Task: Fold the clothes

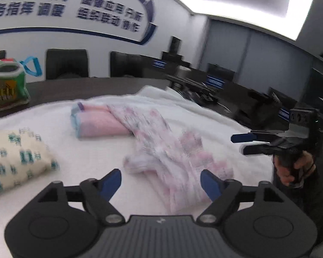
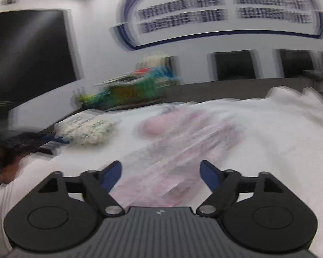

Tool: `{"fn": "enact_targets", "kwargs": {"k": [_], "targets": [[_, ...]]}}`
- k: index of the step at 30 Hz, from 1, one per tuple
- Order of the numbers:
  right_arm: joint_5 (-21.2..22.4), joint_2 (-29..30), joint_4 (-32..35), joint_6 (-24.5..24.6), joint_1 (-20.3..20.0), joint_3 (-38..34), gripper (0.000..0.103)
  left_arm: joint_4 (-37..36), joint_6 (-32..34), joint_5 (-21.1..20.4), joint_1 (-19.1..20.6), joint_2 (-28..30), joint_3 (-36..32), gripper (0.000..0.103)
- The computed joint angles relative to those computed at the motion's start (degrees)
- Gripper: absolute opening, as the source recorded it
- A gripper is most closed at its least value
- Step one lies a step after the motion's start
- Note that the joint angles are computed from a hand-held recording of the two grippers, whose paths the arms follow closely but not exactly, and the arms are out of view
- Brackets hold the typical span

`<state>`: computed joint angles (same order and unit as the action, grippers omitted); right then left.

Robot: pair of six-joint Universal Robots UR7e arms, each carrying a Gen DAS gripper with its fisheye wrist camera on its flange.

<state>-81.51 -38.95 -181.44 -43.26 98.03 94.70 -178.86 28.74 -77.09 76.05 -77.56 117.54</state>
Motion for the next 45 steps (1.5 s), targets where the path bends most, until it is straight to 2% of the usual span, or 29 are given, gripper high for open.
{"fn": "enact_targets", "kwargs": {"k": [1, 2, 4, 7, 9, 10, 11, 12, 13, 14, 15, 18, 20, 24, 27, 29, 30, 31, 33, 34, 35, 36, 38, 39, 41, 42, 43, 44, 45], "targets": [[1.3, -1.2, 0.5, -1.7, -0.1, 3.1, 0.091, 0.2, 0.8, 0.8, 0.0, 0.2, 0.7, 0.080], [0.1, -1.3, -1.4, -2.2, 0.6, 5.2, 0.095, 0.1, 1.8, 1.9, 0.1, 0.7, 1.3, 0.080], [-2.8, -0.5, -5.5, -4.8, 1.9, 8.0, 0.095, -2.1, 2.5, 3.8, -0.4, 2.4, 1.8, 0.079], [-8.6, 2.4, -11.5, -9.4, 3.6, 8.6, 0.094, -3.3, -0.6, 0.8, -0.5, 4.5, 1.2, 0.079], [-11.7, 4.0, -11.7, -8.5, 3.9, 7.0, 0.091, -5.6, -0.2, -1.7, -0.6, 5.9, 1.2, 0.079], [-11.6, 4.6, -11.1, -7.1, 3.4, 6.1, 0.086, -5.8, -0.8, -0.6, -1.0, 7.1, 0.4, 0.075], [-11.0, 5.2, -9.1, -4.8, 2.9, 4.2, 0.069, -5.5, -1.6, 1.3, -1.5, 8.4, -0.6, 0.067], [-10.4, 5.9, -7.1, -2.5, 2.4, 2.3, 0.042, -5.1, -2.4, 3.1, -2.0, 9.7, -1.7, 0.032], [-10.3, 6.6, -4.9, -0.7, 2.0, 0.7, 0.029, -3.2, -4.5, 3.1, -1.9, 10.2, -2.7, 0.000], [-10.2, 7.2, -3.1, 0.8, 1.8, -0.7, 0.018, -0.9, -6.9, 2.6, -1.5, 10.5, -3.6, 0.000], [-10.3, 7.2, -2.5, 1.3, 1.8, -1.1, 0.015, 1.4, -9.3, 2.0, -1.1, 10.8, -4.6, 0.001], [-9.3, 5.1, -1.6, 0.6, 1.8, 0.8, 0.008, 0.1, -10.6, -1.1, -0.8, 8.7, -1.6, 0.000], [-8.1, 2.4, -0.5, 0.3, 1.8, 3.3, 0.007, -1.4, -10.9, -4.0, -1.2, 6.4, 1.8, 0.000], [-5.6, -4.9, 3.3, -1.1, 1.1, 10.3, 0.006, -7.8, -13.8, -5.7, -3.6, 4.1, 9.0, 0.000], [-7.2, -8.0, 3.6, -1.8, 1.3, 13.8, 0.006, -12.1, -12.2, -6.1, -5.7, 2.9, 14.5, 0.001], [-8.2, -10.1, 3.9, -2.2, 1.4, 16.0, 0.011, -13.8, -10.7, -5.9, -6.1, 2.1, 16.5, 0.010], [-8.7, -11.1, 4.0, -2.4, 1.5, 16.9, 0.017, -14.5, -11.2, -5.3, -6.2, 1.6, 16.9, 0.021], [-9.3, -11.6, 3.3, -2.3, 1.5, 17.4, 0.021, -15.3, -12.2, -4.5, -6.3, 1.1, 17.2, 0.041], [-9.8, -11.6, -1.9, -1.1, 1.6, 18.0, 0.050, -18.1, -17.8, -2.8, -5.6, 0.8, 16.4, 0.062], [-8.8, -11.4, -5.2, 0.0, 1.4, 18.1, 0.055, -18.8, -21.3, -1.5, -5.4, 1.0, 15.5, 0.065], [-7.7, -11.1, -8.6, 1.1, 1.2, 18.1, 0.069, -18.8, -24.1, 0.1, -5.2, 1.7, 13.9, 0.065], [-6.5, -10.3, -11.7, 2.0, 0.9, 17.8, 0.079, -18.4, -26.8, 1.7, -5.2, 2.7, 12.1, 0.065], [-6.0, -7.6, -14.6, 2.5, 0.8, 15.6, 0.080, -18.2, -29.6, 6.0, -5.9, 5.7, 8.9, 0.064], [-6.5, -6.1, -13.5, 3.1, 0.9, 13.6, 0.080, -17.9, -30.8, 8.3, -6.3, 7.2, 7.3, 0.064], [-7.4, -2.9, -11.0, 4.2, 1.1, 9.5, 0.079, -11.8, -34.1, 13.0, -7.3, 9.2, 4.2, 0.058], [-8.2, -1.5, -8.9, 4.6, 1.1, 7.6, 0.075, -10.4, -34.8, 14.2, -7.5, 9.8, 3.6, 0.047], [-9.4, -0.5, -6.8, 5.4, 1.2, 6.2, 0.069, -9.6, -35.3, 15.2, -7.7, 10.4, 3.4, 0.030], [-10.1, 0.3, -4.7, 6.0, 1.2, 4.9, 0.050, -8.7, -35.8, 16.1, -7.9, 11.0, 3.2, 0.018], [-9.1, 0.6, -2.8, 5.6, 0.9, 4.4, 0.028, -8.6, -36.4, 17.2, -8.2, 11.5, 3.1, 0.000]]}}
